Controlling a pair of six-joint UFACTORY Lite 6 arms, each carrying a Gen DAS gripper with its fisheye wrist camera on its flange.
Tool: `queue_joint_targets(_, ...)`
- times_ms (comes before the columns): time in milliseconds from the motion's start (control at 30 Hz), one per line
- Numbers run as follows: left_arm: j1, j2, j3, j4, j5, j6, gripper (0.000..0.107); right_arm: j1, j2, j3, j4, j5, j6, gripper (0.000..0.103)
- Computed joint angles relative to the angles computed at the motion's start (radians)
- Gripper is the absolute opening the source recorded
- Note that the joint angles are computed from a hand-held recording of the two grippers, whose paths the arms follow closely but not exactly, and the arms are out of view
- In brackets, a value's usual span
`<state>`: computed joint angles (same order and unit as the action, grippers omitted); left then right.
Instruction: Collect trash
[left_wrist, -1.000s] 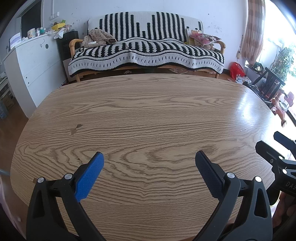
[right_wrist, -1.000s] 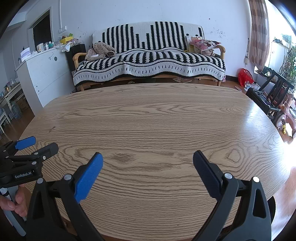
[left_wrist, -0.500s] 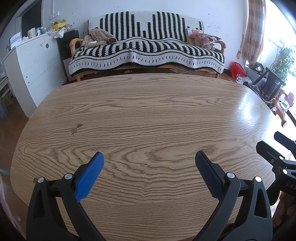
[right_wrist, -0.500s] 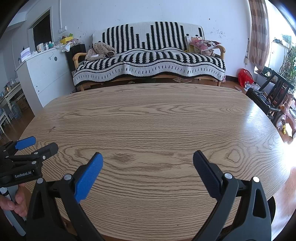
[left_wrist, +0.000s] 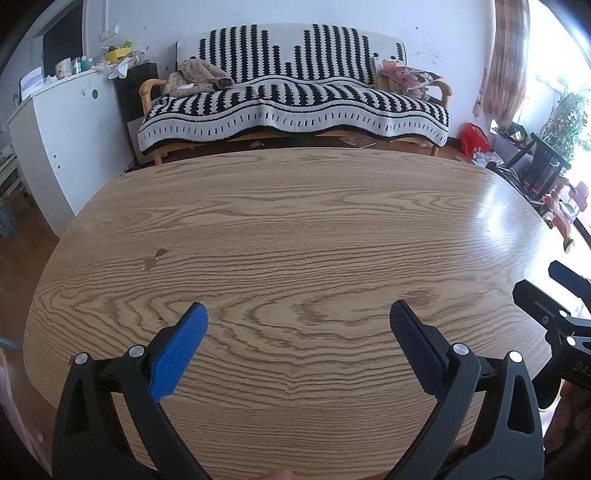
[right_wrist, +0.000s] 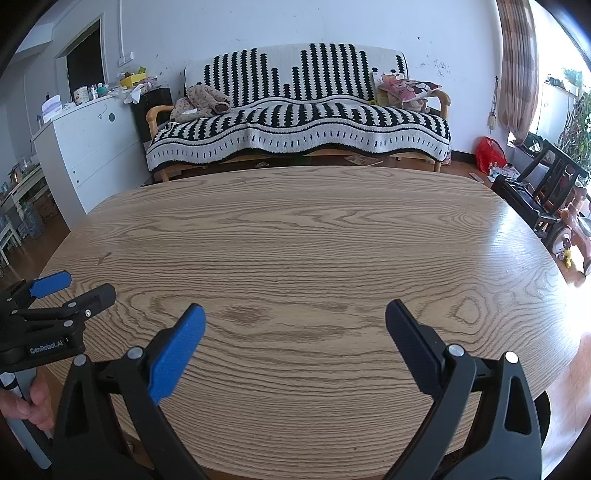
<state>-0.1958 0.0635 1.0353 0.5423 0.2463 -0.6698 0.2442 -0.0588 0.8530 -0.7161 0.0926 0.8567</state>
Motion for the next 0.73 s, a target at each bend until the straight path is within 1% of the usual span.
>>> queue_joint_targets(233,-0.016,-0.018,-0.015,0.085,-0.012,-0.069,0.096,0.001,0.001,0.002,0.009,0.0,-0.008,0.095)
queue_joint_targets(300,-0.024,-0.032,-0.03,0.15,-0.018,-0.13,0.096,0.001,0.0,0.001,-0.004,0.0,0.004,0.095)
queue_joint_targets(367,-0.029,-0.032,-0.026,0.172,-0.014,-0.153,0.096,-0.001,0.0,0.0,-0.006,-0.002,0.006,0.095)
queue_joint_targets(533,-0.026,-0.029,-0.019,0.142,-0.004,-0.136,0.096,-0.002,-0.001,-0.001,0.019,-0.003,-0.022,0.095)
queue_joint_targets(567,-0.028,-0.022,-0.009,0.12,0.006,-0.12,0.096,-0.001,-0.001,-0.001,0.006,-0.002,-0.007,0.095)
queue_joint_targets(633,-0.017,-0.011,0.004,0.015,0.007,-0.02,0.096,0.003,0.002,0.002,-0.017,0.001,0.017,0.095)
queue_joint_targets(700,-0.015,-0.008,0.007,-0.02,0.012,0.013,0.096,0.003,0.0,0.001,-0.016,0.001,0.017,0.095)
queue_joint_targets(733,-0.018,-0.009,0.006,-0.011,0.014,0.002,0.096,0.003,0.0,0.001,-0.016,0.001,0.017,0.095)
